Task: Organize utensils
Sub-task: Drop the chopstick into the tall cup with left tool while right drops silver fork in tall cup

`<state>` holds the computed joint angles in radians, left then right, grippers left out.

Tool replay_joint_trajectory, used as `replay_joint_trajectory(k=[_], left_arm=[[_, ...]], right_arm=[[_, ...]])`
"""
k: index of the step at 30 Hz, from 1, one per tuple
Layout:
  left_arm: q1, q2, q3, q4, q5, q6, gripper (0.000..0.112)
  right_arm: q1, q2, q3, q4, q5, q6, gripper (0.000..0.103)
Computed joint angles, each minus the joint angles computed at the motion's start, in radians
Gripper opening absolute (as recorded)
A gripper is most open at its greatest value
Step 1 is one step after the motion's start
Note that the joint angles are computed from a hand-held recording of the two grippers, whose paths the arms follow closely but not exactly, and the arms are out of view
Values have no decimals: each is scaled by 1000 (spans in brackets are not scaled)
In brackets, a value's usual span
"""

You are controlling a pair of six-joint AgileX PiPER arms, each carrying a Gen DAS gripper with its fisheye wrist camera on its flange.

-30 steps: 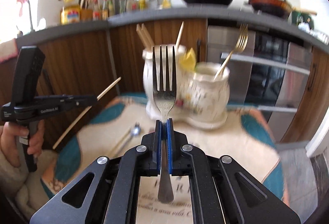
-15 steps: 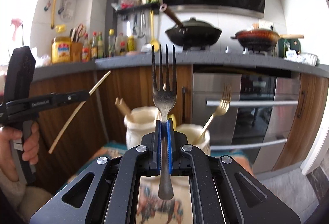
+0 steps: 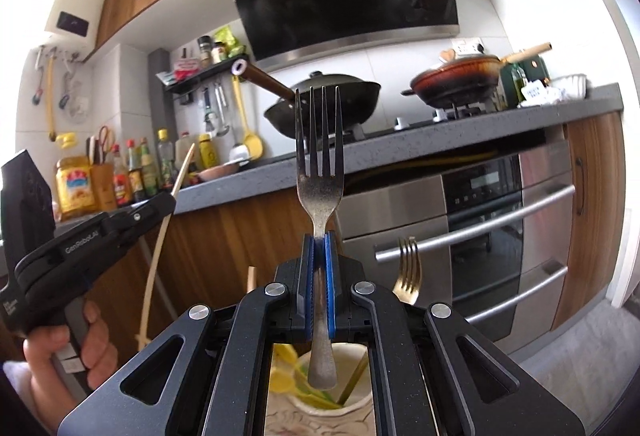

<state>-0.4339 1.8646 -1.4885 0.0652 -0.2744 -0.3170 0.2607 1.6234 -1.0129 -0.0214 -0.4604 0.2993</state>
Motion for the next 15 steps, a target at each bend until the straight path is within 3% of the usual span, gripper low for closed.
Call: replay_joint_trajectory(k=[4,8,15], left_arm=[[-6,70,-69,-34,-3,40,5],[-19,116,-116,-203,12,218,5],[-8,106,-64,-67,50,112,5]], right_arm=[[-7,40,-1,-18,-16,30,6],[-21,67,-16,-79,-3,86,6],[-5,101,-51,-60,71,25,7]])
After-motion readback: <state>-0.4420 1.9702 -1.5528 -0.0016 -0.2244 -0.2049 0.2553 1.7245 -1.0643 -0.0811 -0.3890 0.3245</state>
